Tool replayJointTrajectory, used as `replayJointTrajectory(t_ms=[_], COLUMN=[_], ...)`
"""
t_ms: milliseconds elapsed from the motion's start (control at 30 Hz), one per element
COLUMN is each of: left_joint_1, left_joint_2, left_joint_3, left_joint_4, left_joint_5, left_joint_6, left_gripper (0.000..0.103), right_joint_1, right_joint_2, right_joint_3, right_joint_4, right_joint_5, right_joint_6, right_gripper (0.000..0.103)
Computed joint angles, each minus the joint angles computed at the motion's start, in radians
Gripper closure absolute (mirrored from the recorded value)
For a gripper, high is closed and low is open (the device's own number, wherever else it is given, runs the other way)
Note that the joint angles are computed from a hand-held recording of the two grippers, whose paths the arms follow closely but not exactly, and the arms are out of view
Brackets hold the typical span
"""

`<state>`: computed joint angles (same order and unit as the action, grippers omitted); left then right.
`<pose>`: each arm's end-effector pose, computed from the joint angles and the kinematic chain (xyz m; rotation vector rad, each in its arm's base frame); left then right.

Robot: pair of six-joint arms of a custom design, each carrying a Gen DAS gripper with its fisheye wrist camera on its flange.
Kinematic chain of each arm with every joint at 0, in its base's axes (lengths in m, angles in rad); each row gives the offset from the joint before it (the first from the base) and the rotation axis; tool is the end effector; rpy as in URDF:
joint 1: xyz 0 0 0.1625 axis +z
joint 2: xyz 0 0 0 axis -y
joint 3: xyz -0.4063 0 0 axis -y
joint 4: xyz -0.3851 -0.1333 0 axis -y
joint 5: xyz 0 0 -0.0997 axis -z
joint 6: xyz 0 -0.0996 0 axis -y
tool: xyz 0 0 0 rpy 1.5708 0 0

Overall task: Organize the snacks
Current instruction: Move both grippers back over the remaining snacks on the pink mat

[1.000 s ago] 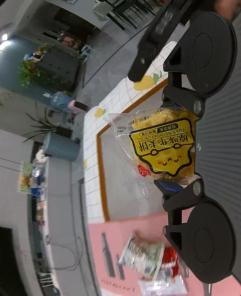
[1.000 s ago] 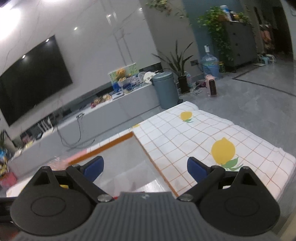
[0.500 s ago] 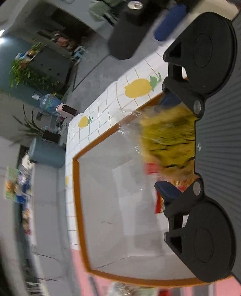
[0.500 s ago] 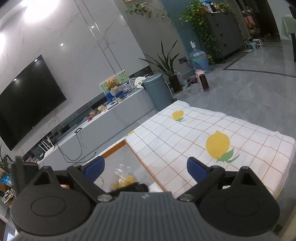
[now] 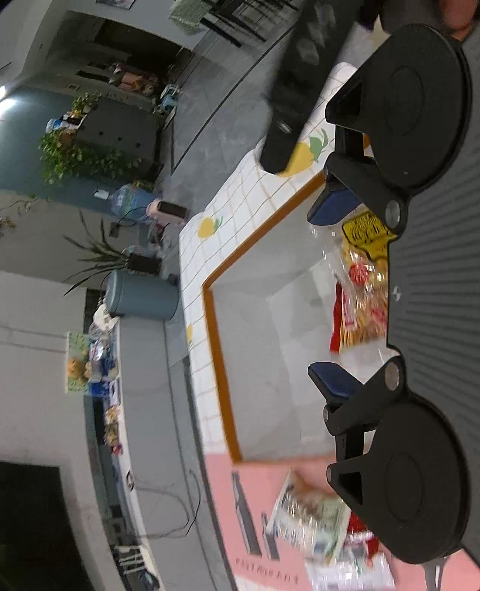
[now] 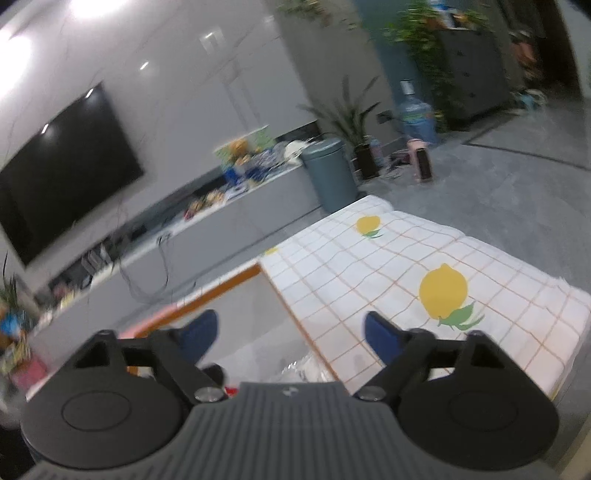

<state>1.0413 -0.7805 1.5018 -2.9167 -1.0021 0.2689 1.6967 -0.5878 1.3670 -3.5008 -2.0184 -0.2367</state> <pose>-0.1962 -0.7053 0.1843 0.7597 2.4121 -0.9016 0.1817 -0.7176 0.1716 0.0796 -2.2913 1.4403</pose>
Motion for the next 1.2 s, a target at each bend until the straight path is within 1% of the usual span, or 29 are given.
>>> replayJointTrajectory(t_ms=[33, 133, 233, 333, 467, 533, 667, 767, 867, 933, 1067, 1133, 1200], left_joint_1=[-0.004, -0.013, -0.023, -0.025, -0.024, -0.024, -0.016, 0.003, 0.025, 0.047, 0.079, 0.095, 0.118], left_joint_2=[-0.012, -0.052, -0.083, -0.113, -0.156, -0.175, -0.223, -0.258, -0.281, -0.299, -0.312, -0.32, -0.324], left_joint_3=[0.012, 0.062, 0.096, 0.112, 0.145, 0.163, 0.222, 0.276, 0.304, 0.313, 0.316, 0.323, 0.317], left_joint_4=[-0.007, -0.056, -0.084, -0.077, -0.09, -0.112, -0.173, -0.232, -0.251, -0.245, -0.274, -0.306, -0.326], left_joint_5=[0.009, 0.03, 0.078, 0.101, 0.143, 0.169, 0.215, 0.235, 0.262, 0.258, 0.294, 0.301, 0.305], left_joint_6=[0.006, 0.041, 0.059, 0.039, 0.033, 0.041, 0.037, 0.038, 0.009, -0.001, -0.005, 0.007, 0.018], left_gripper=[0.005, 0.005, 0.005, 0.005, 0.005, 0.005, 0.005, 0.005, 0.005, 0.005, 0.005, 0.005, 0.005], right_joint_1=[0.0, 0.004, 0.008, 0.011, 0.02, 0.023, 0.025, 0.037, 0.059, 0.071, 0.087, 0.097, 0.106], right_joint_2=[0.001, 0.001, 0.0, 0.002, 0.021, 0.032, 0.051, 0.074, 0.118, 0.153, 0.212, 0.242, 0.27], right_joint_3=[0.001, 0.005, 0.01, 0.011, 0.0, -0.004, -0.016, -0.037, -0.067, -0.087, -0.137, -0.17, -0.206], right_joint_4=[0.001, -0.003, -0.016, -0.015, -0.028, -0.033, -0.007, 0.024, 0.038, 0.041, 0.084, 0.11, 0.141], right_joint_5=[0.008, 0.024, 0.044, 0.066, 0.087, 0.12, 0.201, 0.243, 0.278, 0.311, 0.353, 0.354, 0.333], right_joint_6=[-0.01, -0.031, -0.037, -0.042, -0.075, -0.095, -0.101, -0.133, -0.179, -0.185, -0.185, -0.212, -0.241], right_gripper=[0.042, 0.048, 0.048, 0.048, 0.048, 0.048, 0.048, 0.048, 0.048, 0.048, 0.048, 0.048, 0.048])
